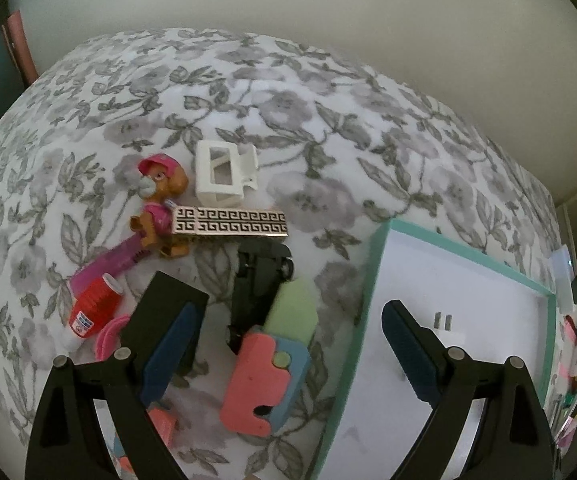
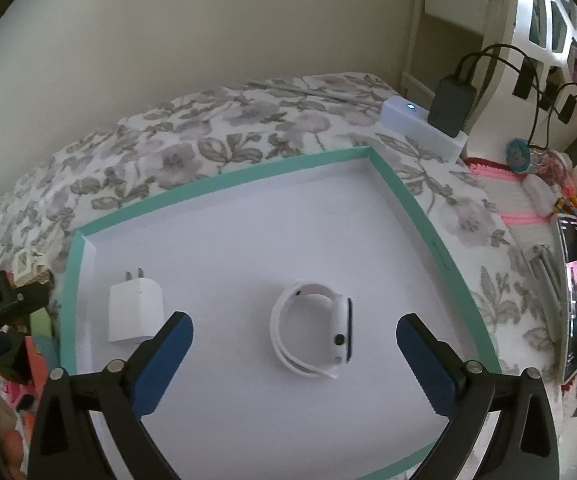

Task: Organize rigid objects
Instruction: 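Move both tools back over the pile of items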

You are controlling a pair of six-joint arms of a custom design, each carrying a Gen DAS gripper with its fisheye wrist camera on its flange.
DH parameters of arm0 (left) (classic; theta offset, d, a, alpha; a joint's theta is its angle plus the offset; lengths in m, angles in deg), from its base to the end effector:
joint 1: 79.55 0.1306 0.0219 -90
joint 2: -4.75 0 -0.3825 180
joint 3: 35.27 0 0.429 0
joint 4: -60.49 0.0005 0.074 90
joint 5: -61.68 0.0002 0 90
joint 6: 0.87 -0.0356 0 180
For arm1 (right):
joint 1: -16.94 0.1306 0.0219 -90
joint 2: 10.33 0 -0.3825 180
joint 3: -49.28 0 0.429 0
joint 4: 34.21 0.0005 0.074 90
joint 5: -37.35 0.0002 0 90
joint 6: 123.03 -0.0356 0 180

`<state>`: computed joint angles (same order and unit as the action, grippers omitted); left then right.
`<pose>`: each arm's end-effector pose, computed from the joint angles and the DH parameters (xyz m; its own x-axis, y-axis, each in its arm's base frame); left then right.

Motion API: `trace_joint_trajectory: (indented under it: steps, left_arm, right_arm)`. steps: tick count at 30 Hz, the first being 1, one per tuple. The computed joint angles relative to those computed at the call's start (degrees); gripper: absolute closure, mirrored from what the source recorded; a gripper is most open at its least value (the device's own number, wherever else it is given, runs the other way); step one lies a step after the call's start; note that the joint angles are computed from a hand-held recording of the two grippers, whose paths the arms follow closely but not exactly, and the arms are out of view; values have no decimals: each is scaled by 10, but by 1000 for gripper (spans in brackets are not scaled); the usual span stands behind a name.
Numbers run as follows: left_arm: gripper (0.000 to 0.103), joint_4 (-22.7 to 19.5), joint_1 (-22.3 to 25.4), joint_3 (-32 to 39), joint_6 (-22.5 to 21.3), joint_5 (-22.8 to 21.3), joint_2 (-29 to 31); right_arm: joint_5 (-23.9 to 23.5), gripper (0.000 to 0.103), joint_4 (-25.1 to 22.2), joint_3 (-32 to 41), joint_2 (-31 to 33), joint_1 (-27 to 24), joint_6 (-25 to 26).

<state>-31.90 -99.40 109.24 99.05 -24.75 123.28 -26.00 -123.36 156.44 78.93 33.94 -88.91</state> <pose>0.5953 -0.2178 0.5541 -0.9115 0.1463 -0.3844 0.2084 0.9700 -0.1252 0.4438 0.1185 0.5447 -0.6101 0.5872 -0.5319 0.6804 0.7323 0.0279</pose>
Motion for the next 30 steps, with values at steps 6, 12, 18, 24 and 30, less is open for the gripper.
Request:
trace_joint_trajectory:
  steps: [6, 12, 18, 24, 30]
  left_arm:
    - [9, 13, 9, 20, -15, 5, 2]
    - [9, 49, 21, 26, -38, -12, -9]
    - [9, 47, 47, 35, -42, 15, -8]
    - [9, 58, 71, 33, -83, 17, -18]
    - [9, 69, 106, 39, -98, 37, -22]
  right_arm:
    - [1, 0, 27, 22, 10, 12, 16]
    - [-8, 0, 58, 50, 27, 29, 48]
    - [-18, 0, 67, 70, 42, 41, 56]
    - [-52, 0, 77, 97, 65, 54, 86]
    - [-77, 0, 106, 129, 92, 77, 121]
